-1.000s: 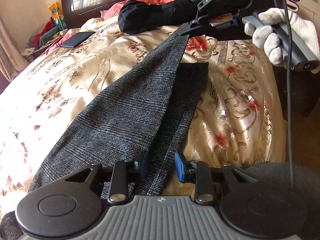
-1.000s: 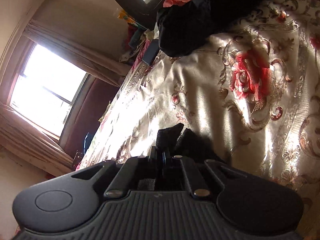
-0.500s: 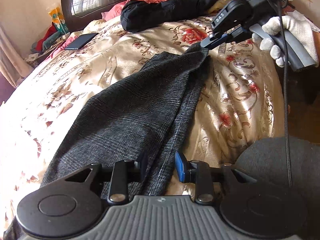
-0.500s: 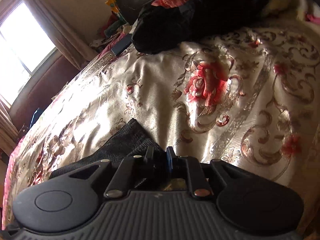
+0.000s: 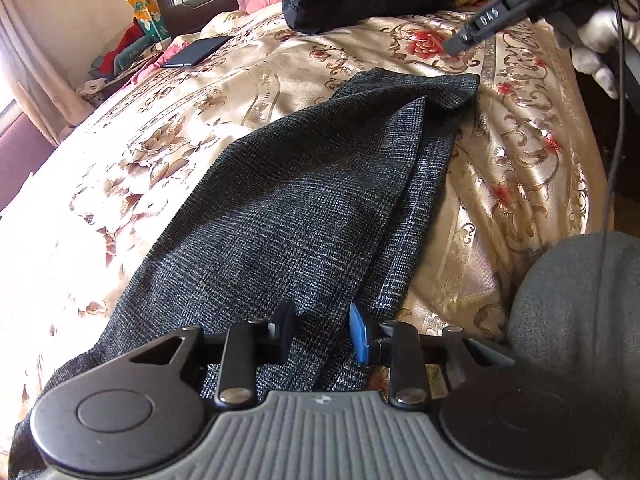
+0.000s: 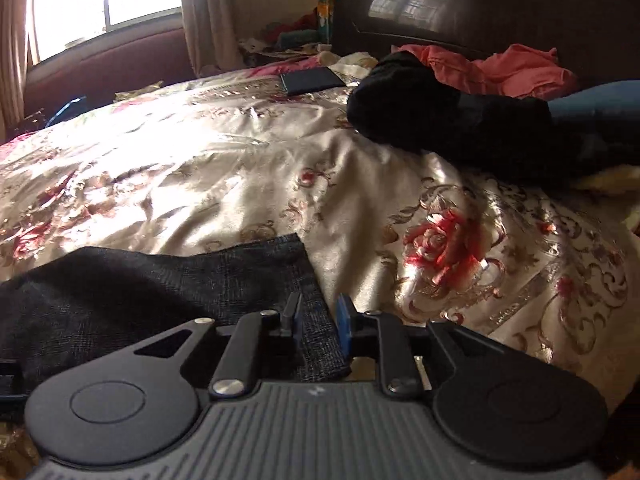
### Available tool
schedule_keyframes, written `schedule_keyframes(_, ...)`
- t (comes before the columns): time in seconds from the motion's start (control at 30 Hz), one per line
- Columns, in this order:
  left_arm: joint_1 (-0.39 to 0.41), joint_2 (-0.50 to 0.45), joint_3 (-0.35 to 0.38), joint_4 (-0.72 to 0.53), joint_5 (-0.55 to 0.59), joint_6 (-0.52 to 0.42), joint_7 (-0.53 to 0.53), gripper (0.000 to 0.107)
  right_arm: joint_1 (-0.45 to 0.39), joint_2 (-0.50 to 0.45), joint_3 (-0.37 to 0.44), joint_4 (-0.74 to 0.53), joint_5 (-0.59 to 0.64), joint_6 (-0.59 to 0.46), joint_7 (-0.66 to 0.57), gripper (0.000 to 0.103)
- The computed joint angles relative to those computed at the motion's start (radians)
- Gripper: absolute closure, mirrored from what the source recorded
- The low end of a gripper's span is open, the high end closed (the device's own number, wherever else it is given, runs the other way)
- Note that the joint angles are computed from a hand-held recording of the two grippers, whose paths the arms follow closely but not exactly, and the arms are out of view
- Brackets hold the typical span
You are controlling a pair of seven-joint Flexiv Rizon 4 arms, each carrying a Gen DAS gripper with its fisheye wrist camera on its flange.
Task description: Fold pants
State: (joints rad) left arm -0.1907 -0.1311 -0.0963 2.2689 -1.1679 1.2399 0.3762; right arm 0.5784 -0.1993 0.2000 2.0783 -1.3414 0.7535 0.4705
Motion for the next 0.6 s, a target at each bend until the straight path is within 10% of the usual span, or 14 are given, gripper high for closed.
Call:
schedule_keyframes(0.1,0.01,0.011,0.011,0.003,0.023,-0.028,0.006,0.064,-0.034,-0.03,-0.021,-0.044,-0.241,0.255,-0.077,0.082)
schedule_keyframes(0.27,-0.003,0.003,-0.001,0.006,-0.027,0.019,0.011,0.064,0.013,-0.226,-0.03,-0.192,-0.087,0.42,-0.454,0.082)
schedule_keyframes(0.6,-0.075,-0.023,-0.015,-0.043,-0.348,0.088,0.114,0.07,0.134,-0.289,-0.087,-0.246,0.102,0.387,-0.897,0.067)
